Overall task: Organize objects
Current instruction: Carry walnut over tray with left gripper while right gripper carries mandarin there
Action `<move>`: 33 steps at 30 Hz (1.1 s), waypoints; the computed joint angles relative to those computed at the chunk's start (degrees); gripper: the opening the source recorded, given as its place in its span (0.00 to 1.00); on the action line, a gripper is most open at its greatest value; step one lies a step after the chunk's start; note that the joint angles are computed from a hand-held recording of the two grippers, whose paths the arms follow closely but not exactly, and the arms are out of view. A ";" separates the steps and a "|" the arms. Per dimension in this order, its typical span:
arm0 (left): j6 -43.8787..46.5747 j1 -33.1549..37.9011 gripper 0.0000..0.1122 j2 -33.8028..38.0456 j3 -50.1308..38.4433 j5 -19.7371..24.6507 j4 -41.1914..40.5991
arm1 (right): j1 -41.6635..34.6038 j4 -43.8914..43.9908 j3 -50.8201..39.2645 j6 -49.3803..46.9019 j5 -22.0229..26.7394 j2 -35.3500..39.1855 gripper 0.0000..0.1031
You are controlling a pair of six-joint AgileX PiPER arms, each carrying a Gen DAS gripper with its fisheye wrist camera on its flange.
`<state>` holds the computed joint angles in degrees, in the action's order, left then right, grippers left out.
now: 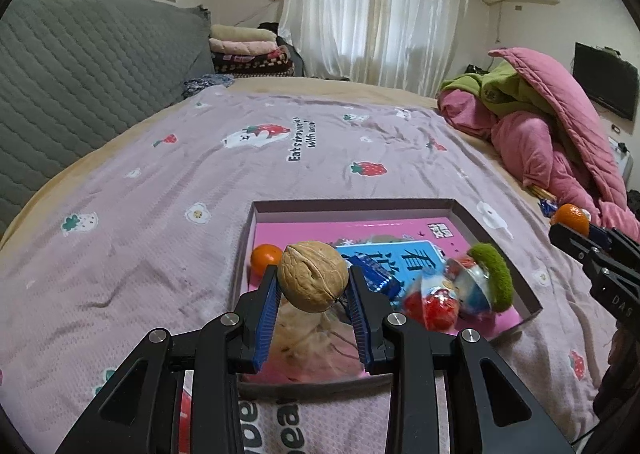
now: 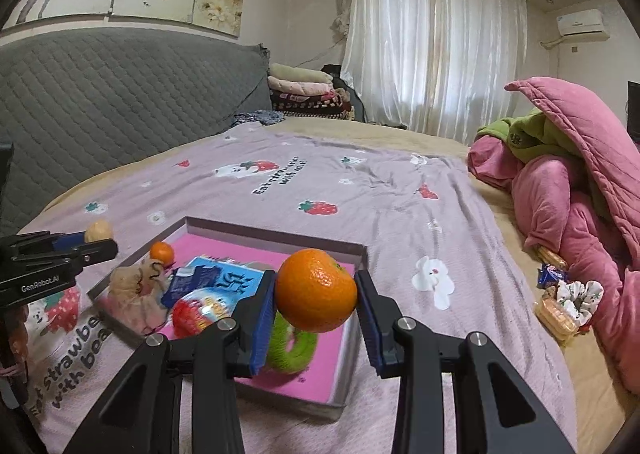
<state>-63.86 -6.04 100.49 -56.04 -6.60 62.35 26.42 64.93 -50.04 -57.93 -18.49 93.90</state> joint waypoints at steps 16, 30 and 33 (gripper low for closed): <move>17.14 -0.18 0.30 4.67 0.85 -2.51 -15.52 | -1.25 -7.09 0.98 6.55 5.07 2.64 0.38; 28.36 -2.81 0.30 9.69 -0.81 -2.20 -26.07 | -0.97 -10.92 0.18 11.79 7.10 7.63 0.38; 28.23 -3.04 0.30 10.63 -1.51 -2.29 -25.97 | -1.39 -9.02 -0.62 9.80 7.47 8.66 0.38</move>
